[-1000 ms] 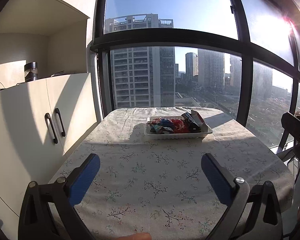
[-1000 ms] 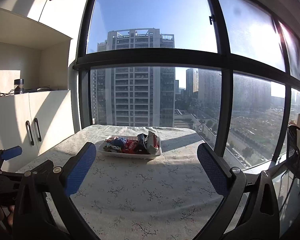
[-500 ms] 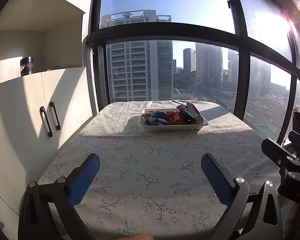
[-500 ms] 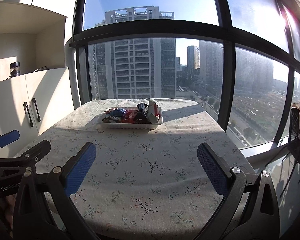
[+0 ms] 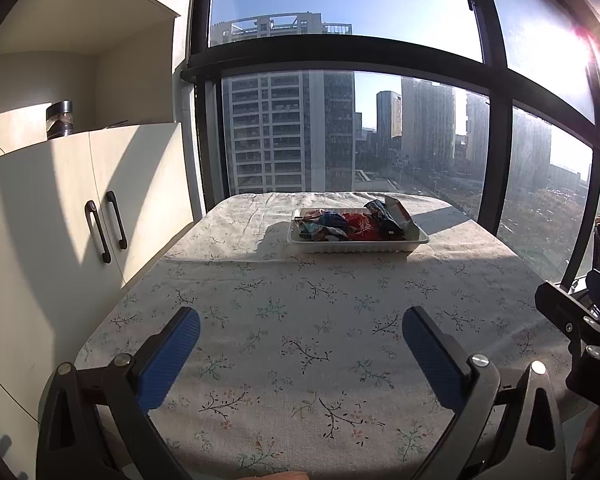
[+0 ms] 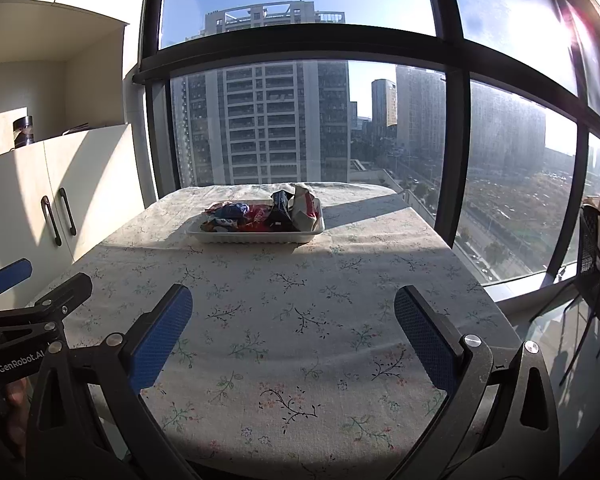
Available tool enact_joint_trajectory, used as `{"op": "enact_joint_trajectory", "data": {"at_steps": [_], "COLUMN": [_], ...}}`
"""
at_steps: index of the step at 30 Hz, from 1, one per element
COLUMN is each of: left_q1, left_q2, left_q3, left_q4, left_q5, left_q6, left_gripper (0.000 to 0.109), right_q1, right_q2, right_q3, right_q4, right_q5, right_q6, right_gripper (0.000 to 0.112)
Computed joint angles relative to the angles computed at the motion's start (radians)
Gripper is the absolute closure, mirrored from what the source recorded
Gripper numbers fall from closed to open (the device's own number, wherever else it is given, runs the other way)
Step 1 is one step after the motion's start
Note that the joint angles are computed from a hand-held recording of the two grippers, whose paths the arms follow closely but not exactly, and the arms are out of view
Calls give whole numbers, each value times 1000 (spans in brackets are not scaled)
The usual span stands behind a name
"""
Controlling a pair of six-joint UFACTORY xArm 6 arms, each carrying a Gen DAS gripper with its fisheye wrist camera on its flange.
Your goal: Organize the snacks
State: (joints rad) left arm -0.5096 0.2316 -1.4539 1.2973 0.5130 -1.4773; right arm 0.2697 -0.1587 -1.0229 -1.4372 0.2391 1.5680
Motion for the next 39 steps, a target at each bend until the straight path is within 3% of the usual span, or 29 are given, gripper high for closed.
{"op": "enact_joint_trajectory", "data": {"at_steps": [39], "left_q1": [1], "left_q2": [16], "left_q3": [-11], "left_q4": [-30], "left_q5": [5], "left_q6": [30], "left_gripper": [6], "right_q1": [29], "right_q2": [48], "right_q3": [-23], "right_q4": [-4], "right_q5": [16], "right_q6": [1], "right_gripper": [10]}}
